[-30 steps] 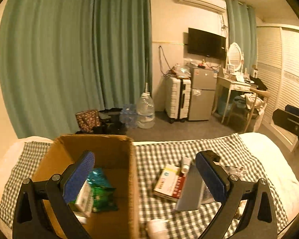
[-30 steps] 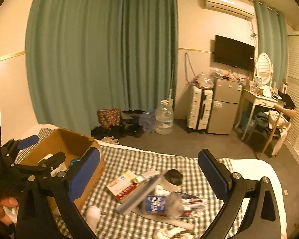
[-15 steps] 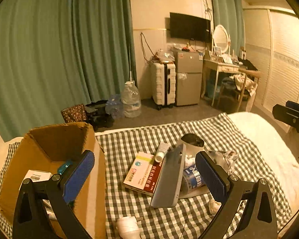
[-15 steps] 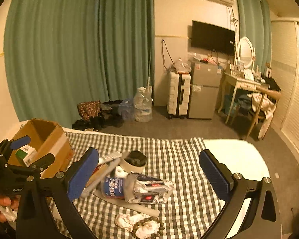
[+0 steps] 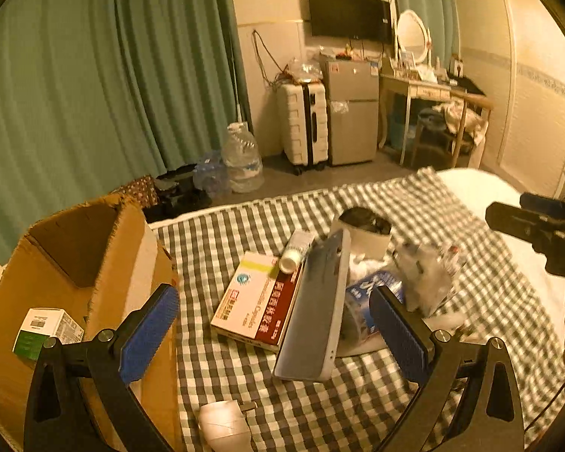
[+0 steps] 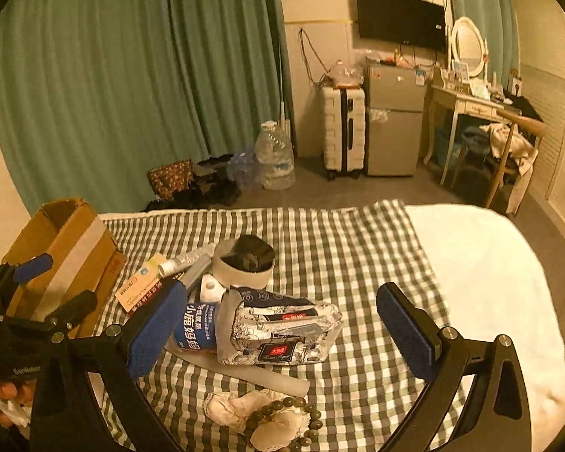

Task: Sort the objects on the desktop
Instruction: 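Move both tools back over the remaining items on the bed, then grasp the grey phone with the left tool while the right tool grasps the patterned tissue pouch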

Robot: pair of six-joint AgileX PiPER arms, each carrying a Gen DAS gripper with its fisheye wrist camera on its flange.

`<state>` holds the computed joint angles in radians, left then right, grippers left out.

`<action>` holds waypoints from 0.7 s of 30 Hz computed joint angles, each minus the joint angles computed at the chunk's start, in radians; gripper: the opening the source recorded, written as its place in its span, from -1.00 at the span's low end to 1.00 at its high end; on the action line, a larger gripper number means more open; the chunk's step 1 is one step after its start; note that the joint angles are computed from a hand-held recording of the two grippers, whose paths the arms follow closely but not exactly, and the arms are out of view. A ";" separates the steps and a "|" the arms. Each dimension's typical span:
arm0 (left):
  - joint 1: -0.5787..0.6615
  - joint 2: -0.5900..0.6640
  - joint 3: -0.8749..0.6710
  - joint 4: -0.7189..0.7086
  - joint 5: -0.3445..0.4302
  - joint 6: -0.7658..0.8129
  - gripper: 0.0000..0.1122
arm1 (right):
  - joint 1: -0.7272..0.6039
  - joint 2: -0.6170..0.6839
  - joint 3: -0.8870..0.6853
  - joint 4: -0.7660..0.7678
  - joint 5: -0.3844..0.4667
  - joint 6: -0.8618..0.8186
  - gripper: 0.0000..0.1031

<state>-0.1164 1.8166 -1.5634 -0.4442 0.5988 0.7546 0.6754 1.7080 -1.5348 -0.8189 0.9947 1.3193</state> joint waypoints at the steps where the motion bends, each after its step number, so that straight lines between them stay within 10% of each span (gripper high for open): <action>1: -0.002 0.008 -0.003 0.012 -0.004 -0.004 0.84 | -0.008 0.008 0.002 0.009 -0.014 -0.003 0.97; 17: -0.045 0.091 0.055 0.126 -0.082 -0.037 0.84 | -0.118 0.120 0.030 0.159 -0.173 -0.074 0.97; 21: -0.042 0.104 0.058 0.095 -0.069 0.009 0.55 | -0.134 0.152 0.023 0.212 -0.200 -0.129 0.97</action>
